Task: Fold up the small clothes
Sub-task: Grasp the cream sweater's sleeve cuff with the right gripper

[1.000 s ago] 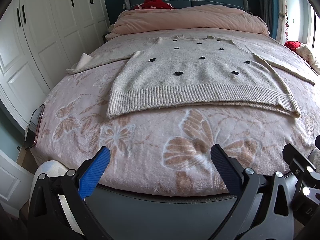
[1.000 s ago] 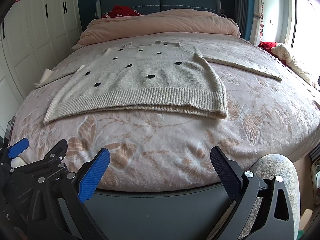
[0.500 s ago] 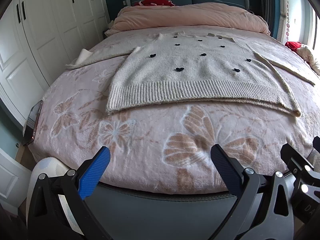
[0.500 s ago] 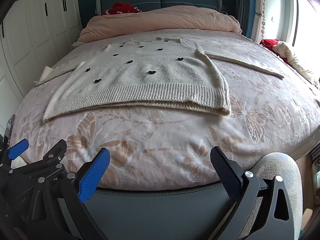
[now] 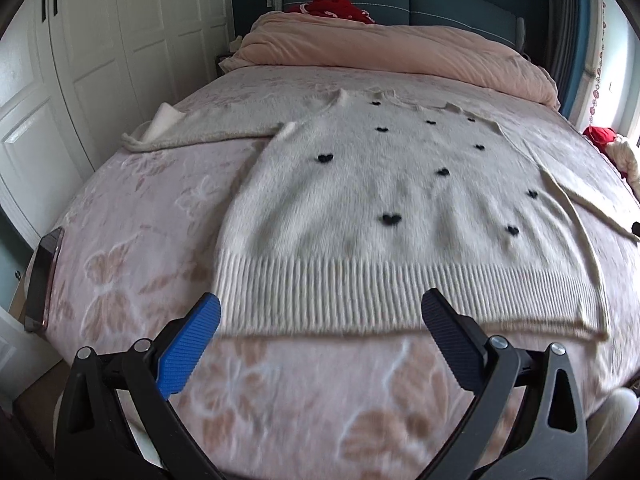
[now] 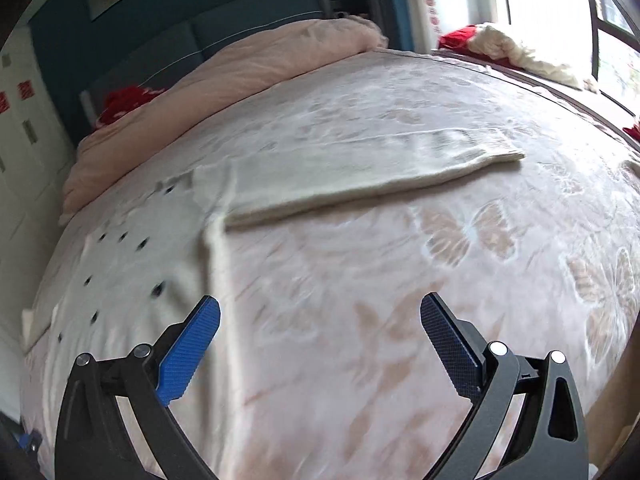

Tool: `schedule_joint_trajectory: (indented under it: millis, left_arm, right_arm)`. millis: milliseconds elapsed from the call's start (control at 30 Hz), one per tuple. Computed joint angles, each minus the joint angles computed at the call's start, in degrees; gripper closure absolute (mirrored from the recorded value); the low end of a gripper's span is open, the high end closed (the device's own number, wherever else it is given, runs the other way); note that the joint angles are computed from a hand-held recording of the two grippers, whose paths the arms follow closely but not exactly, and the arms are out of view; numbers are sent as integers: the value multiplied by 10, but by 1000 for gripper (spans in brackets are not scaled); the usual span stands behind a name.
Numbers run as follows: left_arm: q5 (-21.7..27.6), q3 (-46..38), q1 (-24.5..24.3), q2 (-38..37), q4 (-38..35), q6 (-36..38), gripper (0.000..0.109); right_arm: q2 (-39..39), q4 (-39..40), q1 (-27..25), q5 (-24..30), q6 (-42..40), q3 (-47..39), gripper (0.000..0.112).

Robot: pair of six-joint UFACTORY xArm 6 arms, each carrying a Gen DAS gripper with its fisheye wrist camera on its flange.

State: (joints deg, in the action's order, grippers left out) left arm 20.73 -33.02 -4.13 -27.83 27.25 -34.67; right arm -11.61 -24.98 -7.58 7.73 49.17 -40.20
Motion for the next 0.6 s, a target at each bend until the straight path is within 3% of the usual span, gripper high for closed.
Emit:
schedule_joint_trajectory:
  millis: [133, 300, 433, 500, 533, 600]
  left_arm:
    - [-11, -59, -4, 72, 26, -32, 10]
    - [-11, -107, -15, 134, 27, -43, 10]
    - [-13, -121, -17, 163, 24, -34, 10]
    - [-18, -124, -16, 172, 26, -32, 10]
    - [-20, -127, -15, 178, 28, -32, 10]
    - [-27, -130, -11, 184, 17, -21, 10]
  right_arm:
    - [128, 84, -88, -1, -33, -112, 14]
    - [253, 247, -130, 18, -136, -235, 17]
    - [319, 311, -138, 36, -179, -303, 47]
    - [337, 337, -140, 23, -185, -320, 69]
    - [343, 365, -140, 26, -204, -331, 94]
    - [350, 458, -130, 17, -264, -346, 99]
